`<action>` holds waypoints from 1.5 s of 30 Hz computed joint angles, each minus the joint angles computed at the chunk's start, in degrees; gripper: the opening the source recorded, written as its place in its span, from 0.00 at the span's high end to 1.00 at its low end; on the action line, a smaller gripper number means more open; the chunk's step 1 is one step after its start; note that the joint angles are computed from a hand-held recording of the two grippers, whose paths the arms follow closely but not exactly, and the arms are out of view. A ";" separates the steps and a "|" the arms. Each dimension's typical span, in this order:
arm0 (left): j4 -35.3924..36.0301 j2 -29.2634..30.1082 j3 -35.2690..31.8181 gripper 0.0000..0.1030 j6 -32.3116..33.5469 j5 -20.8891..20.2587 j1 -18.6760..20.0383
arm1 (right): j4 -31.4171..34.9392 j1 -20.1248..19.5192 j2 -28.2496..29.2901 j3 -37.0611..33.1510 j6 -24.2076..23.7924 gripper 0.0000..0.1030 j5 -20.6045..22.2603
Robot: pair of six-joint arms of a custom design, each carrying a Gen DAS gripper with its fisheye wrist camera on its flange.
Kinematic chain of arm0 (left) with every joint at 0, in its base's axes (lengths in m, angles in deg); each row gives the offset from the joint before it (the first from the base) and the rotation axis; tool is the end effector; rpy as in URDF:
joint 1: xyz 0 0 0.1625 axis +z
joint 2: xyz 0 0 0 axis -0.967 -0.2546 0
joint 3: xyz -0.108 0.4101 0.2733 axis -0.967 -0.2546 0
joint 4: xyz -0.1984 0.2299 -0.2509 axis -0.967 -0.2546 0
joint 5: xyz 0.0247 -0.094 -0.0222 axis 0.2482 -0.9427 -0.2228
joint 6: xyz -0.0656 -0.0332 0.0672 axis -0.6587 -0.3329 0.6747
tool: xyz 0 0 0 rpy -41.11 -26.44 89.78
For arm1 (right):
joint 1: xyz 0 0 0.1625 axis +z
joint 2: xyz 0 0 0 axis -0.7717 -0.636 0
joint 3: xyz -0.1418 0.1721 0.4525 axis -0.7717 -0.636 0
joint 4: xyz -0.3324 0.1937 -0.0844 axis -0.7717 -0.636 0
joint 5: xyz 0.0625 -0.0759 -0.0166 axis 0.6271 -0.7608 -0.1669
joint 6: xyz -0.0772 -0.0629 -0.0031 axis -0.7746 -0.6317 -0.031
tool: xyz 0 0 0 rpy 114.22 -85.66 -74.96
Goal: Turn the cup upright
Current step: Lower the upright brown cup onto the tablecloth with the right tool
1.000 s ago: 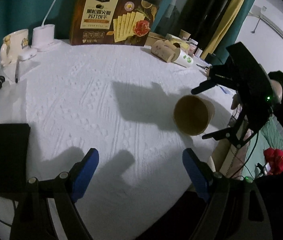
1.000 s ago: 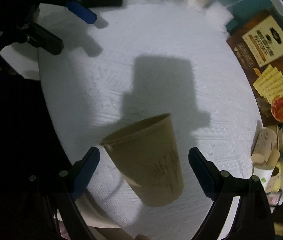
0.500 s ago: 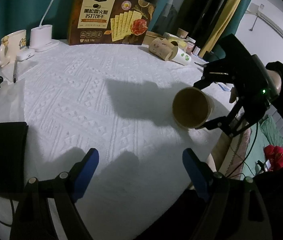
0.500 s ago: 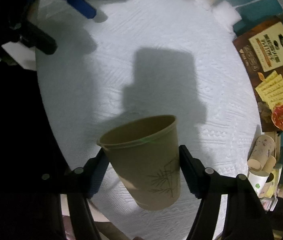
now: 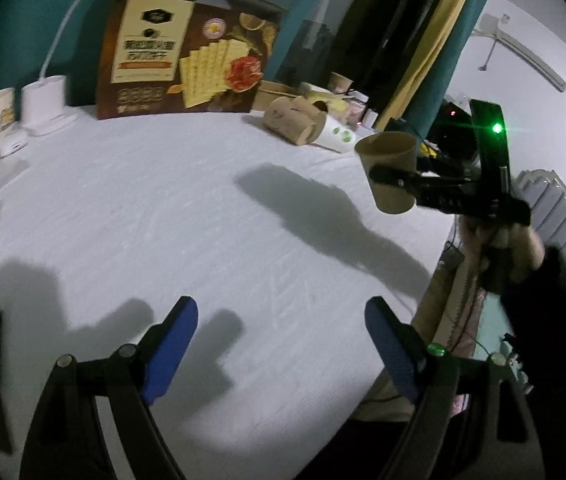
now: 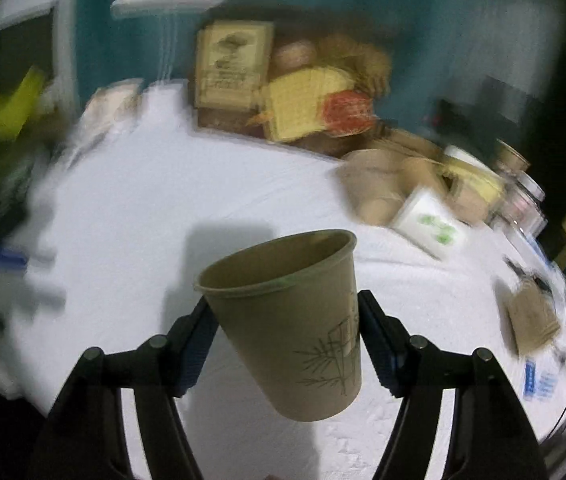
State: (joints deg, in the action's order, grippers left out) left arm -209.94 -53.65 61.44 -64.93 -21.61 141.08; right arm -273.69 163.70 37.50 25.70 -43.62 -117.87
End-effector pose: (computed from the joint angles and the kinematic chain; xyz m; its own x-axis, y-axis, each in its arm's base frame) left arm -0.0048 -0.4376 0.3635 -0.8907 0.2258 -0.3947 0.4233 0.7288 -0.5383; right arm 0.3476 -0.5839 0.0213 -0.5535 -0.5064 0.6612 -0.8140 0.4968 -0.3010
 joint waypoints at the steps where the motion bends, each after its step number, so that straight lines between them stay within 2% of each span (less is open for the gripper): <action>1: -0.53 0.63 -0.34 0.17 0.29 -0.72 -0.03 | -3.48 -0.73 0.03 0.85 1.50 0.36 1.43; 2: -1.20 1.30 -0.67 0.17 0.47 -1.40 -0.13 | -7.58 -1.53 0.55 1.50 2.61 0.36 2.63; 7: -2.48 3.44 -1.79 0.17 0.70 -0.65 -1.42 | -17.58 -3.66 2.87 2.68 6.73 0.36 2.94; 15: -1.16 5.06 -4.43 0.17 0.50 -1.19 -0.31 | -26.86 -5.21 5.01 4.46 6.29 0.36 1.57; 19: -1.26 5.37 -5.03 0.17 -0.16 -0.95 0.30 | -28.37 -5.83 5.69 5.21 8.25 0.36 1.39; 26: -3.44 6.19 -4.86 0.17 -0.13 0.04 -0.02 | -31.00 -5.51 6.02 6.88 7.58 0.35 0.68; 29: -2.87 6.29 -4.68 0.17 -0.20 -0.06 -0.32 | -31.54 -5.71 5.89 7.75 8.73 0.35 0.64; 35: -2.39 5.48 -4.33 0.17 -1.33 0.06 -1.17 | -31.00 -6.14 5.33 9.53 10.51 0.35 0.61; 38: -3.23 5.10 -3.77 0.17 -0.77 0.48 -1.93 | -31.44 -6.11 5.07 10.64 9.92 0.34 0.88; 42: -2.96 4.90 -3.09 0.17 -1.38 0.79 -2.51 | -30.87 -5.86 4.26 12.56 12.38 0.32 0.73; 45: -4.40 4.69 -1.82 0.17 -1.23 0.48 -2.89 | -31.81 -5.15 4.15 14.34 12.56 0.31 -0.47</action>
State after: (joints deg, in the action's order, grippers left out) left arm -214.34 -48.96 59.62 -66.16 -21.13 138.20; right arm -305.50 158.54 41.65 40.05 -31.06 -118.34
